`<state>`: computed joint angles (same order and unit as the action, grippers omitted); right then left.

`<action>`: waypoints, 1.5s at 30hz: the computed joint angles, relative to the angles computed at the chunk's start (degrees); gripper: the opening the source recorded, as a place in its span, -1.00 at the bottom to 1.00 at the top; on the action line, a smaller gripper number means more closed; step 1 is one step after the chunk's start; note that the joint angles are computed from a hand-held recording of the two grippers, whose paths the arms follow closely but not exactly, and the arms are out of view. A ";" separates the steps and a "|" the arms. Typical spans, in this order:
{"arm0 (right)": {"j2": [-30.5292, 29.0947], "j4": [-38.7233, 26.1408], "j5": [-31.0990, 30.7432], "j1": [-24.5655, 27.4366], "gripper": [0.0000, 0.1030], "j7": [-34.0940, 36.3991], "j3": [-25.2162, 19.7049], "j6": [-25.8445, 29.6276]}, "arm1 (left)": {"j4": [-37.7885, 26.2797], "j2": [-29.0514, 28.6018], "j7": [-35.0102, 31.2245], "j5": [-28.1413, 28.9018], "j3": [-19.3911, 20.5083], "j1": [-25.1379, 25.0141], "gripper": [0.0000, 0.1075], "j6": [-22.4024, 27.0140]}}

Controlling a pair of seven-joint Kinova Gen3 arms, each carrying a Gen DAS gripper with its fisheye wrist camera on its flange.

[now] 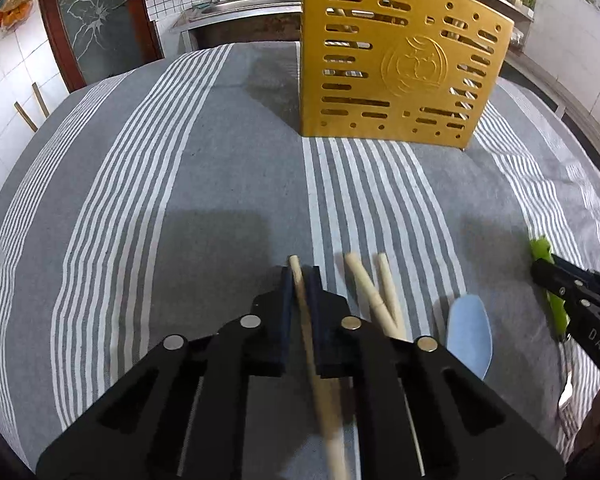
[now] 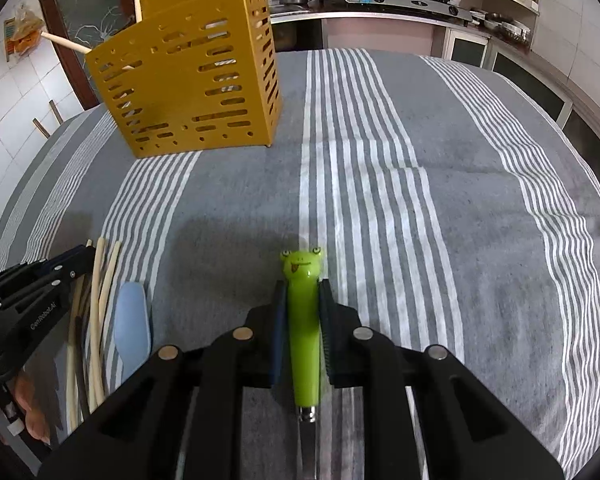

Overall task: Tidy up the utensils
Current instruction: 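Grasp the green frog-handled fork with the right gripper while the left gripper grasps a chopstick, then lift the frog fork with the right gripper while the left gripper regrips the chopstick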

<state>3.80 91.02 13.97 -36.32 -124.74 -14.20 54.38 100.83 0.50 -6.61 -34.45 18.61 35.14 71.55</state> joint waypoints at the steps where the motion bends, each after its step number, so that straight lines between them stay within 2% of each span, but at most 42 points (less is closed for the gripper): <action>1: -0.25 0.30 0.10 0.00 -0.69 -0.44 0.03 -0.47 | 0.14 -0.06 0.44 -0.22 0.02 0.04 -0.92 -0.17; 5: -2.73 2.90 1.87 0.18 -0.69 -2.99 -0.35 -3.31 | 1.53 -1.39 3.25 -0.98 0.48 0.15 -0.92 -1.43; 10: -7.34 6.88 4.08 1.90 -0.69 -6.55 -1.87 -8.19 | 2.64 -3.32 7.67 -4.23 2.98 0.74 -0.93 -0.16; 17: -13.91 12.94 8.72 6.90 -0.69 -12.69 -6.96 -17.09 | 1.28 -4.13 14.32 -14.25 8.94 4.85 -0.93 8.80; 22: -17.49 16.33 13.79 11.66 -0.69 -18.78 -12.03 -21.80 | 0.73 -5.20 16.99 -17.75 10.94 6.51 -0.92 12.91; 26: -20.12 18.10 14.42 15.20 -0.69 -19.69 -14.53 -24.60 | 0.00 -4.54 19.18 -20.76 12.82 8.80 -0.92 17.84; 33: -24.30 20.19 16.76 24.47 -0.70 -21.76 -23.58 -27.05 | 0.29 -3.65 23.67 -23.43 14.84 13.33 -0.92 23.99; 45: -28.86 21.51 8.43 29.52 -0.70 -14.43 -25.78 -29.94 | 1.45 -3.75 27.40 -25.22 16.29 19.12 -0.92 30.17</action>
<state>-25.05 112.52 22.40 -6.80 -139.17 -39.98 24.44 102.28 -3.25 20.79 -59.67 34.91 54.26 101.71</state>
